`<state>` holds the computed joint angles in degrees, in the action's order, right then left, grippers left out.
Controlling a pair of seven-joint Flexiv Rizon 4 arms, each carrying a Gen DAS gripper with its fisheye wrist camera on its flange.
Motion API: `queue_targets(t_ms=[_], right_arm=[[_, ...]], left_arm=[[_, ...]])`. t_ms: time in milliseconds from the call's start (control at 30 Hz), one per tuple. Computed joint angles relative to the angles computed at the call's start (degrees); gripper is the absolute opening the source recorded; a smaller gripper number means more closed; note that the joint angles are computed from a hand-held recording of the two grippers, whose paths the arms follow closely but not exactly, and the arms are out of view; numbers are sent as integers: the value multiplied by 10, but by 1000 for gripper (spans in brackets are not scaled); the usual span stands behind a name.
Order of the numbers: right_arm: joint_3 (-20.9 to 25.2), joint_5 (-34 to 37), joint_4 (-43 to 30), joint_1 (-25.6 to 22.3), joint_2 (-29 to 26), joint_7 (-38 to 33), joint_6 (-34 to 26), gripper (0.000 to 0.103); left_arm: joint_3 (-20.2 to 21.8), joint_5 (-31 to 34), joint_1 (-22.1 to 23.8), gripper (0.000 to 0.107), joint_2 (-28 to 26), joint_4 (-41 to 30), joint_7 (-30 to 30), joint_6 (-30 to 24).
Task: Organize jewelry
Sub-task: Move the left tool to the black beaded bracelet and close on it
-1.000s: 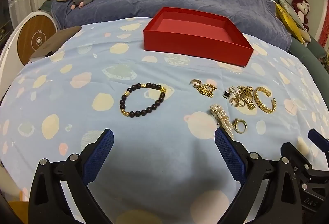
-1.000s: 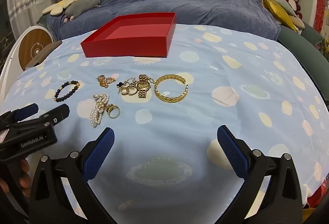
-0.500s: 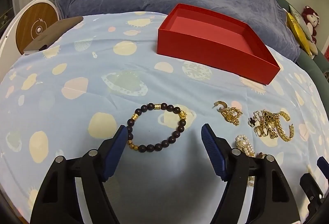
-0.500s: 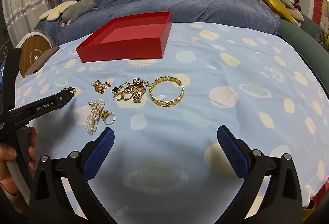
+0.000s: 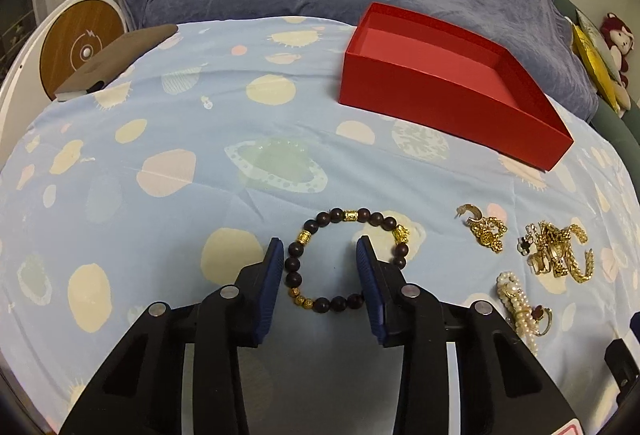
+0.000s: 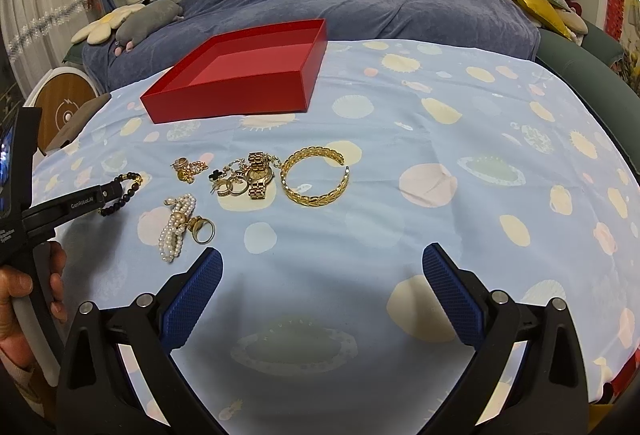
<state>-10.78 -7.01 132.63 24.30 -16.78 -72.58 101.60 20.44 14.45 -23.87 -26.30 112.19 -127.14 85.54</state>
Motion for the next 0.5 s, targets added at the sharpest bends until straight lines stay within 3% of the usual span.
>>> queue_targets(t_ms=[67, 200, 400, 500], right_arm=[[-6, 1, -5, 5, -6, 2, -3, 98], [46, -9, -28, -46, -19, 8, -22, 97], [72, -35, -62, -76, -39, 18, -43, 79], [120, -37, -87, -122, -55, 20, -63, 70]], left_arm=[[-7, -2, 5, 30, 1, 1, 3, -2], [-44, -24, 36, 6, 3, 7, 30, 1], [-82, -64, 61, 5, 11, 20, 71, 0], [-95, -79, 70, 5, 15, 29, 87, 13]])
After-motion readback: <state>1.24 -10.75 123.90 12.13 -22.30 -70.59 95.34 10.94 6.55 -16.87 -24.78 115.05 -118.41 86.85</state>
